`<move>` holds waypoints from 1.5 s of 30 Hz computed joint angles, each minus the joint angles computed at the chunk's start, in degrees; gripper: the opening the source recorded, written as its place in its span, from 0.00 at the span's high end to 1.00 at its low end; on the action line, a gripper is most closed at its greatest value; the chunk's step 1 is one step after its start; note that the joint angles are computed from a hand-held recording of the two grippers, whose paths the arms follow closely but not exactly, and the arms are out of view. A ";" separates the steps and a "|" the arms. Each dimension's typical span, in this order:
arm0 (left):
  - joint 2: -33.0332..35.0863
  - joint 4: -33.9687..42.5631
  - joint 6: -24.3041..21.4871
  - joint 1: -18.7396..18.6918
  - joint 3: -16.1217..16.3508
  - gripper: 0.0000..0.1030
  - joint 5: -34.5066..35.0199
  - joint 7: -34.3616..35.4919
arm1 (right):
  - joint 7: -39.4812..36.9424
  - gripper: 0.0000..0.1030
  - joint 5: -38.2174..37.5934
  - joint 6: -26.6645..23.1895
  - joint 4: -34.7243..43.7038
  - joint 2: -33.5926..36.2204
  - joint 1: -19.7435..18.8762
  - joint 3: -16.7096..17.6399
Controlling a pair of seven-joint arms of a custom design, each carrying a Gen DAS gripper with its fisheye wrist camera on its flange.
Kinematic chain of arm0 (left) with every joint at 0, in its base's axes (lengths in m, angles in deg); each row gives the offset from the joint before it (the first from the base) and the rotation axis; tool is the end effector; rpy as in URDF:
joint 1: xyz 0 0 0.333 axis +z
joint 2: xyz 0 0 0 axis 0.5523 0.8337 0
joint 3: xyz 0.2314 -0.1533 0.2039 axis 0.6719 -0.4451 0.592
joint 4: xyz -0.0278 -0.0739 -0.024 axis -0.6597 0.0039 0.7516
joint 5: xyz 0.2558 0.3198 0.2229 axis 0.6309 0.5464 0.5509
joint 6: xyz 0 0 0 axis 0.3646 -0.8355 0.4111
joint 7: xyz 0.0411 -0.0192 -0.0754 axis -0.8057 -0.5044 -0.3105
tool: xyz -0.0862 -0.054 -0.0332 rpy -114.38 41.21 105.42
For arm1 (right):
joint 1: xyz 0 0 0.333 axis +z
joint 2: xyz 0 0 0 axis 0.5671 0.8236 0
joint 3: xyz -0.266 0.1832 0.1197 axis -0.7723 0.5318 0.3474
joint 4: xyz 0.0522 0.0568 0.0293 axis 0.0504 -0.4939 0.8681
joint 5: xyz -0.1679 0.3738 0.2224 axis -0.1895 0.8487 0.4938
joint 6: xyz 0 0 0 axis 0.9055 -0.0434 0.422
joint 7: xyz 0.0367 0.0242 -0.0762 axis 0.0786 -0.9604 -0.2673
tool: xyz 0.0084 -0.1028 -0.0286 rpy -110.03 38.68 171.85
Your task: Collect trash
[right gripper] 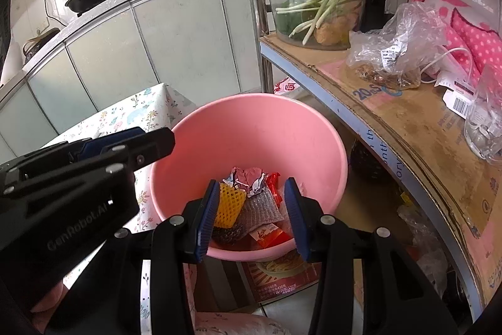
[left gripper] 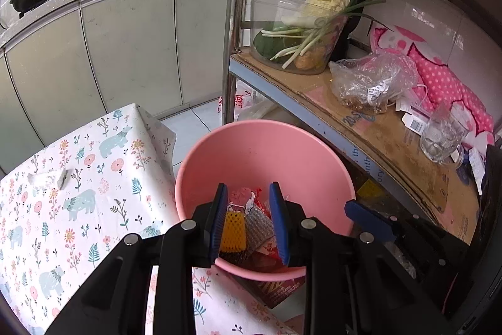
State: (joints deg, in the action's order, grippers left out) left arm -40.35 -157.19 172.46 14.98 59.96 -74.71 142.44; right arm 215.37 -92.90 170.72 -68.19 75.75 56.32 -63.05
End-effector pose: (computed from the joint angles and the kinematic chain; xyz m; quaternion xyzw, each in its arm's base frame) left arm 0.6716 -0.3442 0.5478 -0.5592 0.7362 -0.3287 0.1927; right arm 0.6256 0.3279 0.5290 -0.6423 0.6652 -0.2116 0.3164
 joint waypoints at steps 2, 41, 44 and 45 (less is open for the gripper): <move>-0.29 -0.38 -0.09 -0.12 0.11 0.74 0.35 -0.30 | -0.19 0.58 0.16 -0.03 -0.06 -0.02 0.04 0.08; -1.20 -1.81 -0.32 0.02 -0.21 0.74 1.95 -1.33 | -0.56 0.58 0.61 0.11 -0.73 -0.39 0.31 0.33; -1.21 -1.81 -0.31 0.02 -0.20 0.74 1.98 -1.24 | -0.55 0.58 0.65 0.14 -0.72 -0.38 0.31 0.33; -1.19 -1.77 -0.35 0.00 -0.20 0.74 1.98 -1.32 | -0.60 0.58 0.71 0.11 -0.69 -0.37 0.30 0.33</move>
